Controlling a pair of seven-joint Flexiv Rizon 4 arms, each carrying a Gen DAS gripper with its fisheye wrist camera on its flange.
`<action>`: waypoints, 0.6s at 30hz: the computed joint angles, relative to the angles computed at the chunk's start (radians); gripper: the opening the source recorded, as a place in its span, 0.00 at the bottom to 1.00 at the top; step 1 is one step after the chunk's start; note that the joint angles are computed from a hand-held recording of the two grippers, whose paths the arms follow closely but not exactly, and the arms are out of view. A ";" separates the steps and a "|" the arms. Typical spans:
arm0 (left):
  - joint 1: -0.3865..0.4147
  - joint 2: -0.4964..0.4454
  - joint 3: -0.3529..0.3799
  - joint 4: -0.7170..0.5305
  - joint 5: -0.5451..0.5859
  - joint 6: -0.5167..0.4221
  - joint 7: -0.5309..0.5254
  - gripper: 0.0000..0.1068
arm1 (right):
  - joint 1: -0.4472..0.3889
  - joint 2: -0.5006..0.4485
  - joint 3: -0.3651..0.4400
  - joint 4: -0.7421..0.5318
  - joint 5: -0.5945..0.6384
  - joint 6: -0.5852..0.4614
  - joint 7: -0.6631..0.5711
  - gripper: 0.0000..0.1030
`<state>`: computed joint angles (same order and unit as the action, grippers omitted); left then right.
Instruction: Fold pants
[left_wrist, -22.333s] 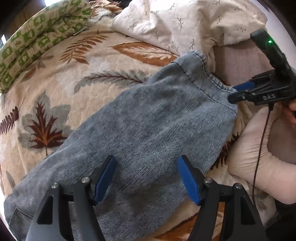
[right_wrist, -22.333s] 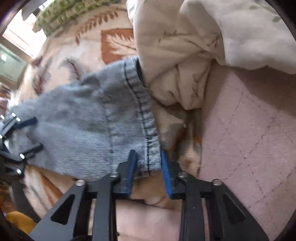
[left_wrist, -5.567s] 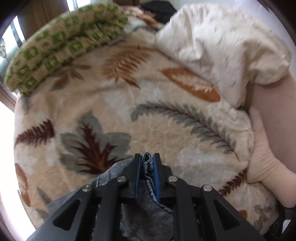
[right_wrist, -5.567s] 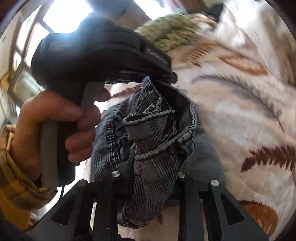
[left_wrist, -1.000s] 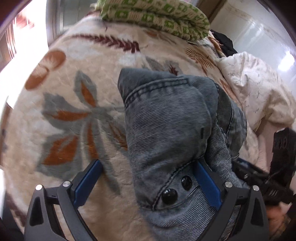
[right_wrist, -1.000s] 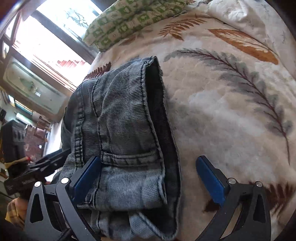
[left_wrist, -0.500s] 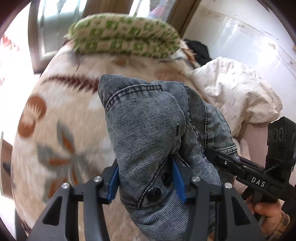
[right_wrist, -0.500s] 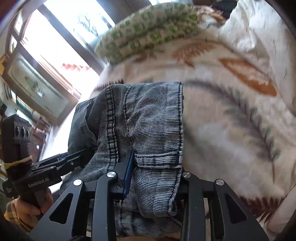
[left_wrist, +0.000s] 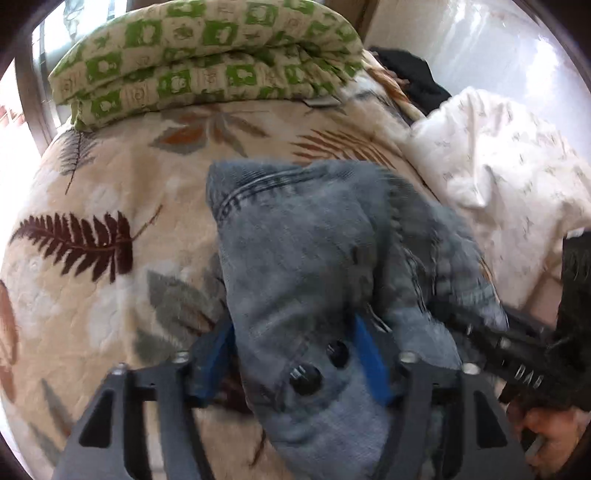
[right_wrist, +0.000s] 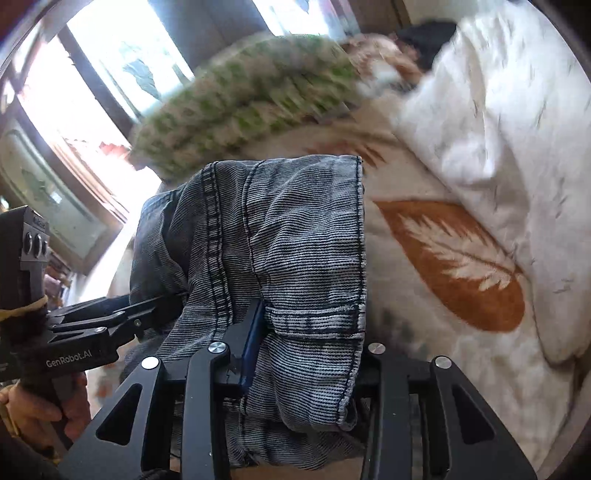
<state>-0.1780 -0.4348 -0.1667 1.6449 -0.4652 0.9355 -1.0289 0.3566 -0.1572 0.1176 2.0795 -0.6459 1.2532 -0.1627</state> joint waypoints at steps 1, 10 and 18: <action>0.000 -0.002 -0.001 0.008 -0.007 0.024 -0.002 0.77 | -0.001 -0.005 -0.008 0.009 -0.020 0.011 0.005 0.44; -0.016 0.073 0.015 0.097 0.019 0.158 0.011 0.79 | -0.009 0.042 -0.002 0.030 -0.133 -0.059 0.123 0.79; -0.023 0.229 0.027 0.246 -0.001 0.249 0.035 0.92 | 0.045 0.139 0.093 -0.045 -0.130 -0.404 0.077 0.81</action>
